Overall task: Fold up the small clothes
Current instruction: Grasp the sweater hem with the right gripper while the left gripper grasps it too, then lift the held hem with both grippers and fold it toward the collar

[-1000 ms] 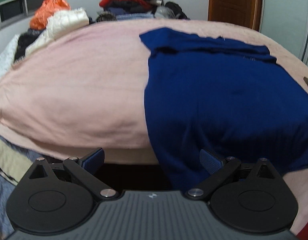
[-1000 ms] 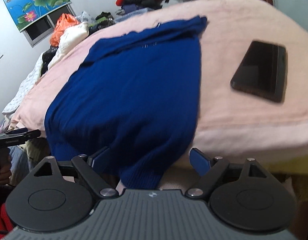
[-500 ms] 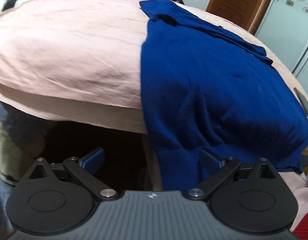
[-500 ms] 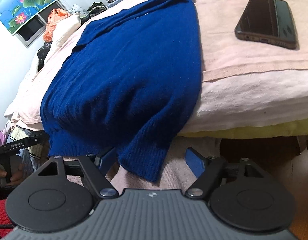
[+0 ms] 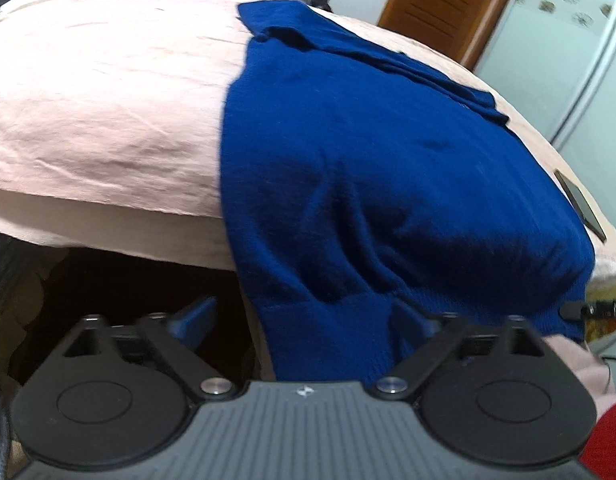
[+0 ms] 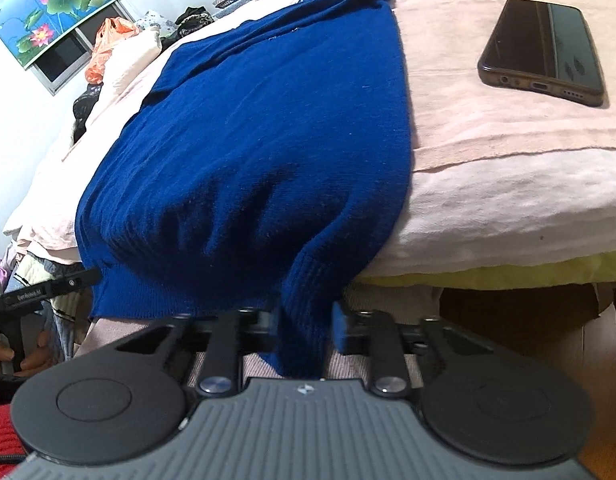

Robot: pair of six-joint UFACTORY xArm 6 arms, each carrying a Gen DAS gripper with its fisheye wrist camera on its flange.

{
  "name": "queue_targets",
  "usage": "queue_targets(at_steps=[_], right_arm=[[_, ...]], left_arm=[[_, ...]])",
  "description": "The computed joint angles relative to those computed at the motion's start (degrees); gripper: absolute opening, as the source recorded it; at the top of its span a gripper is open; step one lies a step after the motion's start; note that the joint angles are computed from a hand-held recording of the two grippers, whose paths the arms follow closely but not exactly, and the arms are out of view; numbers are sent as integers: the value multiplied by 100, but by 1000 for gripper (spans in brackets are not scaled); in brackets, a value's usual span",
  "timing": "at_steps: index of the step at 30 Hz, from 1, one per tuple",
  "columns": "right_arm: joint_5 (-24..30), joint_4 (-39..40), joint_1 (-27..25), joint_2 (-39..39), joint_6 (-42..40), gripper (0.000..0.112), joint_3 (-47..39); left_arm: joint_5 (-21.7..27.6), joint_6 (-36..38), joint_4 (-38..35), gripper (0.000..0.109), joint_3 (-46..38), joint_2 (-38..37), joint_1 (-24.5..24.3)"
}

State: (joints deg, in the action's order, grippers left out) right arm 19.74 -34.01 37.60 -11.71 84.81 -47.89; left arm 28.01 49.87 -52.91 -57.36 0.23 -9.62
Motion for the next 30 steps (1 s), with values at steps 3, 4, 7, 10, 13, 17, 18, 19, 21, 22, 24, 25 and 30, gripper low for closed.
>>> queue_targets(at_steps=[3,4,7,10,13,17,18,19,21,22,24,25,30], right_arm=[[-108,-18,-24,-55,69,17,78],[-128,-35,-29,-67,93,15,92],[-142,-78,-20,-80,114,14,93],[-178,-111,-25,-84,113,13,96],[-196,-221,-22,-85,205,12,94],[-80,-489,24,-124,330,12,31],[-37,-547,44,-136,335,11,1],[-37,-606,52,-157,344,11,-14],[-59,-754,53,-206,427,11,-37],[-87,-853,44,-236,492,11,-46],[-127,-1036,23,-311,593,11,-71],[-139,-1145,14,-346,642,11,-91],[-200,-1759,-40,-485,1072,11,-196]], left_arm=[[259,6,-19,71,-78,36,56],[299,42,-68,69,-95,48,60],[464,226,-280,66,-125,64,141],[692,283,-526,64,-174,141,274],[1356,169,-773,31,-359,258,508],[1196,307,-680,10,-289,79,420],[1135,370,-690,9,-251,13,384],[1081,462,-734,9,-210,-61,357],[1021,716,-915,9,-142,-211,324],[1010,839,-998,9,-120,-285,323],[961,968,-1088,9,-127,-393,300],[940,1001,-1113,9,-140,-436,292],[710,1195,-1256,9,-213,-629,173]])
